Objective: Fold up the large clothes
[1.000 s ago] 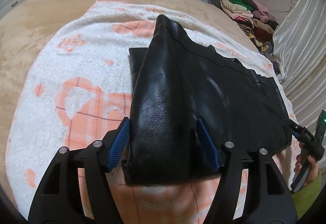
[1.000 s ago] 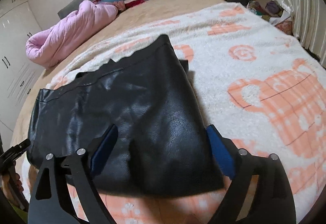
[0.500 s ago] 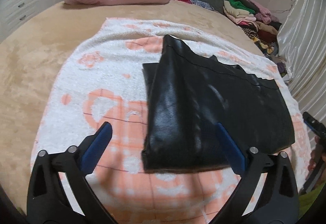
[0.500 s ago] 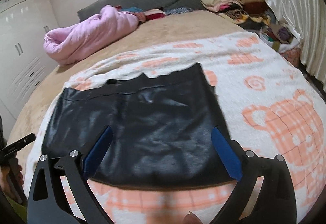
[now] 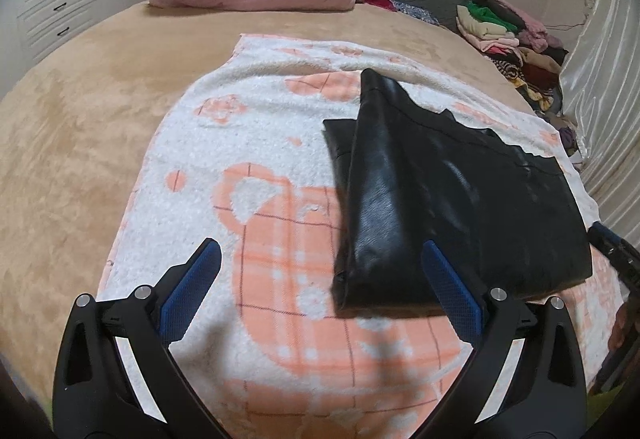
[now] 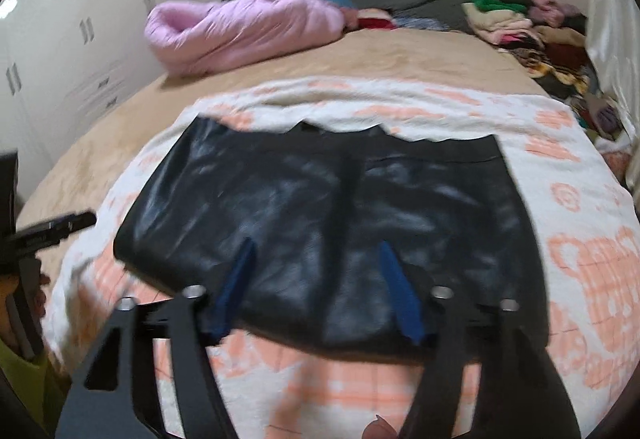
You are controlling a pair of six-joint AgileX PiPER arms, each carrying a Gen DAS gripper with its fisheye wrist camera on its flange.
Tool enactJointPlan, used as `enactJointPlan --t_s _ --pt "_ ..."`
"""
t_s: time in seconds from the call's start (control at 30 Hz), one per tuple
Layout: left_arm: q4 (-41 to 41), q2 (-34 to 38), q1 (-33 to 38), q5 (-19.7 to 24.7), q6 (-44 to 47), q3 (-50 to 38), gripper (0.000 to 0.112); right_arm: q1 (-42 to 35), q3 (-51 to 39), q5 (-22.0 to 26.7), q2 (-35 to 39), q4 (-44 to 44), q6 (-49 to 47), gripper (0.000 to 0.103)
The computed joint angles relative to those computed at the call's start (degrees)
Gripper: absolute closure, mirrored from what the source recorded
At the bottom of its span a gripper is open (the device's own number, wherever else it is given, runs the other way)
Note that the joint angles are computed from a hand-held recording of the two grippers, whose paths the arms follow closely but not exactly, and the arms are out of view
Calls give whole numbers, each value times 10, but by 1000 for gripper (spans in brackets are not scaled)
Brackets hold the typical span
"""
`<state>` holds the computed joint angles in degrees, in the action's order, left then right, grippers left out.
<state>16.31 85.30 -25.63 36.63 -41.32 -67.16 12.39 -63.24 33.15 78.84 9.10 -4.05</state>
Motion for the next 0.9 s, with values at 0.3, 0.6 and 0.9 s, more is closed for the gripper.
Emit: enactJointPlan --t_s 0.3,0.6,0.9 --pt "-56 4 12 -16 47 11 19 80 -5 -8 49 -128 144 80" --pt "-57 100 -21 -6 57 -77 19 81 -1 -1 100 -112 148 81" --pt "-132 194 16 -14 119 -140 18 44 19 -27 106 3 45 81"
